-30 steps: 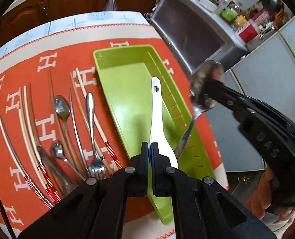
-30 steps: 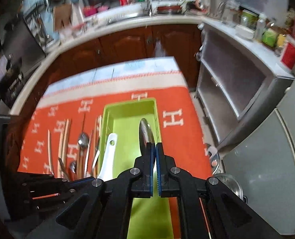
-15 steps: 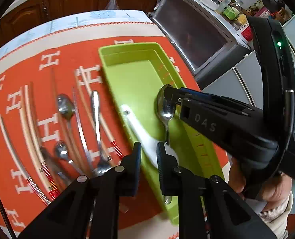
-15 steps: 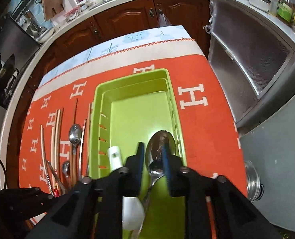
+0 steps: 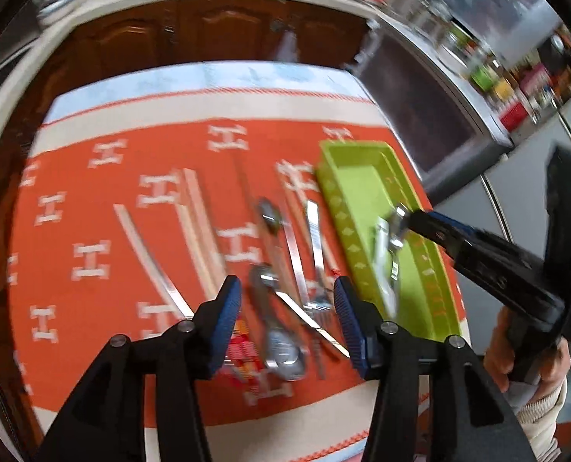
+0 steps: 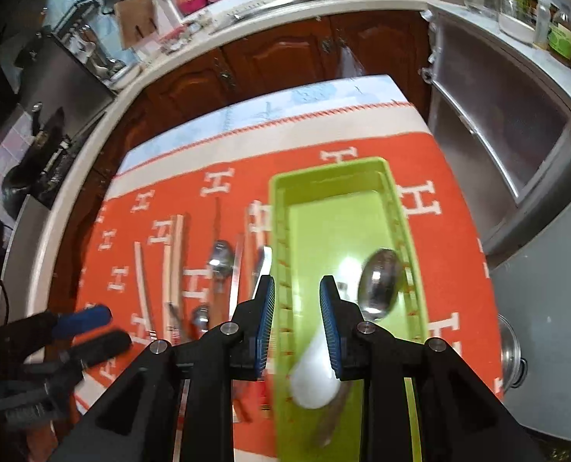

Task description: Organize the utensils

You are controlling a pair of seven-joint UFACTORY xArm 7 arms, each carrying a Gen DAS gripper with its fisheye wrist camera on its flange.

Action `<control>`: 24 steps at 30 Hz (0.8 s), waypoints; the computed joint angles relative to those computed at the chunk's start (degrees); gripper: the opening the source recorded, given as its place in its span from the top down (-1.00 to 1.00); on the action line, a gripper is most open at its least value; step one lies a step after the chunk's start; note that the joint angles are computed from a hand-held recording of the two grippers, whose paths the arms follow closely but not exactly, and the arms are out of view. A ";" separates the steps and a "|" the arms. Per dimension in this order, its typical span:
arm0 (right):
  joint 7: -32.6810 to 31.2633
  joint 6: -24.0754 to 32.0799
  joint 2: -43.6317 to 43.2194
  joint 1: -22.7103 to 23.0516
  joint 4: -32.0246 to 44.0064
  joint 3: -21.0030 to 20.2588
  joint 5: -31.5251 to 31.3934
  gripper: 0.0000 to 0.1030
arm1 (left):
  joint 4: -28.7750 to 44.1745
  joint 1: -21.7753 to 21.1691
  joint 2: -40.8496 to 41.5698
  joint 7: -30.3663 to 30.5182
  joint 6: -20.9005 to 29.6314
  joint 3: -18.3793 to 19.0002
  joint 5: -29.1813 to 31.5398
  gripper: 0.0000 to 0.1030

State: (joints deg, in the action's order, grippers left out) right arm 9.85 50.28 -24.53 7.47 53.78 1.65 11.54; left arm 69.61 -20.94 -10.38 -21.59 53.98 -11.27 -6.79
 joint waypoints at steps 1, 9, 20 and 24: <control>0.15 -0.03 -0.51 0.35 0.25 0.32 0.22 0.52 | -0.23 0.48 -0.90 -0.18 0.38 0.41 0.50 0.06; 1.43 -2.56 -0.96 5.09 3.01 3.23 3.28 0.44 | -5.92 4.44 -6.40 -0.32 0.28 2.95 1.79 0.06; 4.62 -6.15 3.13 10.82 2.39 6.73 3.79 0.52 | -16.21 5.34 -4.52 0.36 -4.47 5.38 -8.10 0.53; 4.64 -7.26 4.35 12.03 0.54 6.32 5.23 0.57 | -17.47 5.45 -2.76 0.98 -5.47 5.65 -11.01 0.62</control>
